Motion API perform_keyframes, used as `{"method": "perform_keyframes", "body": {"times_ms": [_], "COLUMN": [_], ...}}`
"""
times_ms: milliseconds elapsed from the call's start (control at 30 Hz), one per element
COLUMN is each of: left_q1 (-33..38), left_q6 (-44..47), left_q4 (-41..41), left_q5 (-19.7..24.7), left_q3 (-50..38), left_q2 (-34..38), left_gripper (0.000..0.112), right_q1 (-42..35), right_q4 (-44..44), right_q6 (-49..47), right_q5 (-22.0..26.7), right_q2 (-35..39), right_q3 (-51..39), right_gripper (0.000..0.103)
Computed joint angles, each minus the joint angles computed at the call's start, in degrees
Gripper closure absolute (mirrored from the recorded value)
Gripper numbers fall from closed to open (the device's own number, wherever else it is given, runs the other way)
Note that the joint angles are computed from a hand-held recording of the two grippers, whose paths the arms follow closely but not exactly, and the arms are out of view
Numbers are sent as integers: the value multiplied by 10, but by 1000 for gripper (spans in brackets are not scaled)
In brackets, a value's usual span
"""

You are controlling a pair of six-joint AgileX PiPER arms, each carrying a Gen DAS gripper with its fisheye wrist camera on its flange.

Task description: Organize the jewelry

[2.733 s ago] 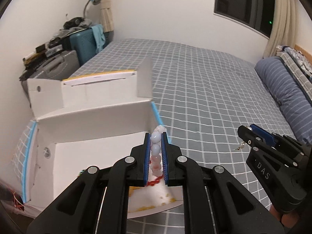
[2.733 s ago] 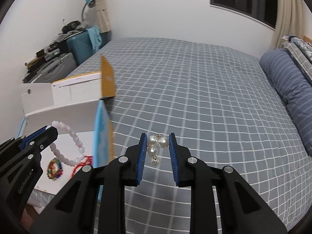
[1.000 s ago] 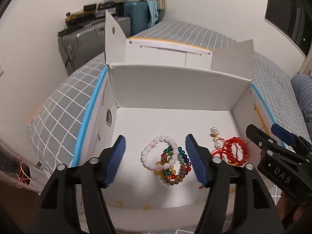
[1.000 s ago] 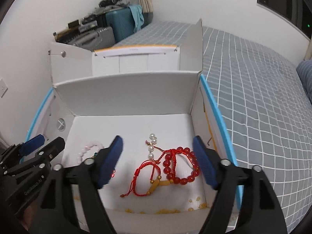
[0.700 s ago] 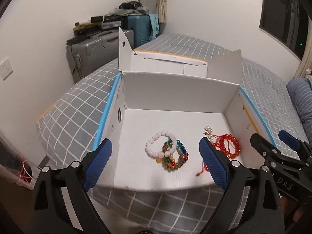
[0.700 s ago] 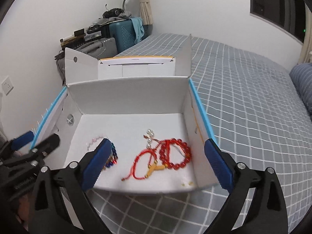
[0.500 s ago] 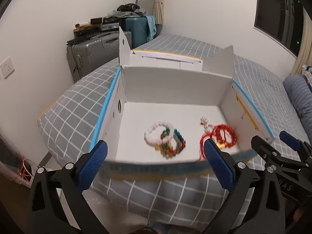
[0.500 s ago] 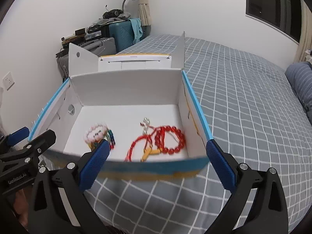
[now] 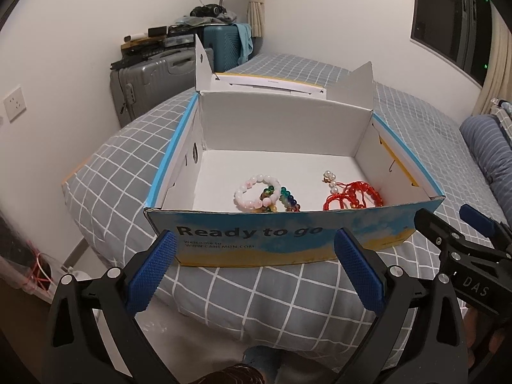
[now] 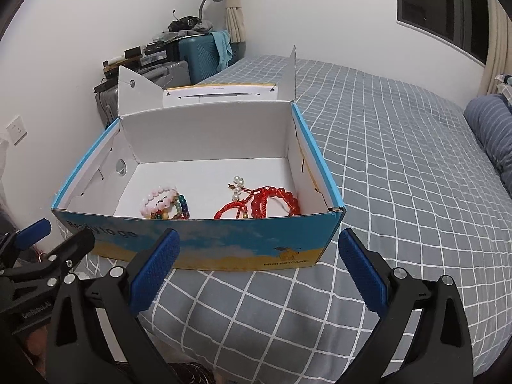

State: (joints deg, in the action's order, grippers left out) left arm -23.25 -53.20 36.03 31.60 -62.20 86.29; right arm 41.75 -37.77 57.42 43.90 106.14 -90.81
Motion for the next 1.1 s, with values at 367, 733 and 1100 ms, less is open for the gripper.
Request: {"method": "perform_keyframes", "body": {"times_ms": [367,733,1100], "left_q1": [-4,-6,-24], "left_q6": [-6,-23,-59], "left_q4": [18,40,90], "left_q5": [0,9,26], "left_q3": [-4,-7,-11], "left_q2": [1,2,9], "left_gripper": [15,15,15], "right_q1": [0,0,3], "right_q4": [-5,-10,-10], "right_q6": [7,10,8], "right_q5": [2,0,2], "right_q2": [3,4,5], "right_q3": [-1,2,1], "right_gripper": [8,8,8]}}
